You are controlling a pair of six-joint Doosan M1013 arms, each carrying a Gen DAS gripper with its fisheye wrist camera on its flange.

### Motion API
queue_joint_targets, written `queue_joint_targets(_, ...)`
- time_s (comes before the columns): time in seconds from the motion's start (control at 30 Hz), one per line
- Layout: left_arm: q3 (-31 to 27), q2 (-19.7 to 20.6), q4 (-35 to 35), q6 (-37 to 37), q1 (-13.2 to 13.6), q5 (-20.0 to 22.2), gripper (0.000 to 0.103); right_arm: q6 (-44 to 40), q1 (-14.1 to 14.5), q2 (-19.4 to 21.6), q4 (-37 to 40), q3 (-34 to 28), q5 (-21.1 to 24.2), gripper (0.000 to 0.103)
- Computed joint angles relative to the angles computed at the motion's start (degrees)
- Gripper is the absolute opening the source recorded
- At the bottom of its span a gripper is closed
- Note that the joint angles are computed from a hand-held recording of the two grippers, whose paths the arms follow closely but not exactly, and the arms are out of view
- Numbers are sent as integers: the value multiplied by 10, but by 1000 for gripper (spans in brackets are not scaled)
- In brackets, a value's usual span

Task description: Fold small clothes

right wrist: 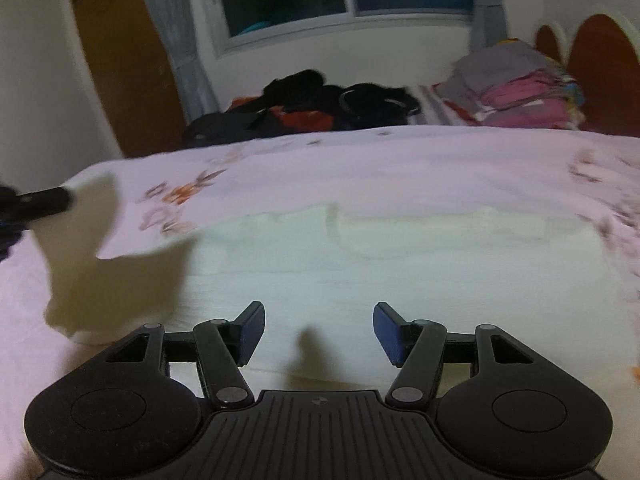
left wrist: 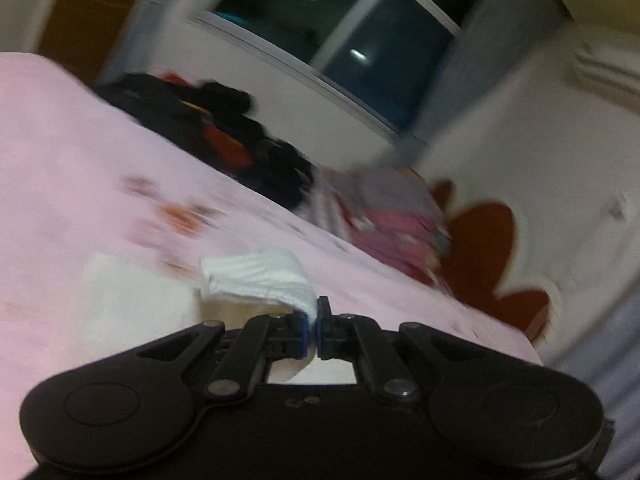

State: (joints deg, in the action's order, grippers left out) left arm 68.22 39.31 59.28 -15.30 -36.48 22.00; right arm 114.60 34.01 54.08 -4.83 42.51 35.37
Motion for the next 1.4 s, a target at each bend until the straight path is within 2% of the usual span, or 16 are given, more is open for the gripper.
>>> queue_joint_targets(0.1,-58,41,-113,133,-9,-23,4,41,-10,-32,-33,55,-22,60)
queue_joint_targets(0.13,-88,61,-175,201,-11,-24,4,55,-14,-41,-44,71,-27,60)
queue_joint_targets(0.27,-150,105,-349,388,-20,-4,5,101,-28,-69,-77,118,-40,60)
queue_joint_targets(0.37,-184,128,-452,492,-24,47,28,105,-36,-81,-62,138,-43,60)
queue_joint_targets(0.43,-191,131,-485,517,-20,65,34,92,-41,-87,-31,150,-51,60)
queue_joint_targets(0.5,-173,119,-456,494,-20,58,53,73,-44,-90,0,156,-58,60)
queue_joint_targets(0.57,-141,100,-360,420,-24,58,65,48,-45,-89,31,154,-61,60)
queue_joint_targets(0.67,-102,74,-281,350,-25,69,65,6,-45,-80,70,139,-54,60)
queue_joint_targets(0.77,-81,58,-221,305,-27,107,65,-37,-48,-64,138,117,-35,60)
queue_joint_targets(0.87,-50,41,-197,276,-29,139,65,-10,-47,-49,120,94,-4,60)
queue_joint_targets(1.03,-30,32,-181,257,-33,187,64,-23,-43,-40,125,78,0,59)
queue_joint_targets(1.07,-27,30,-178,256,-33,198,64,-23,-41,-36,113,70,6,52)
queue_joint_targets(1.1,-24,28,-173,253,-34,204,64,-24,-39,-33,104,63,14,20)
queue_joint_targets(1.13,-25,30,-170,252,-34,212,64,-32,-39,-30,110,57,22,11)
queue_joint_targets(1.27,-35,38,-158,252,-36,246,64,-53,-38,-27,110,48,26,11)
queue_joint_targets(1.4,-47,49,-146,255,-36,269,63,-35,-37,-46,51,70,-25,9)
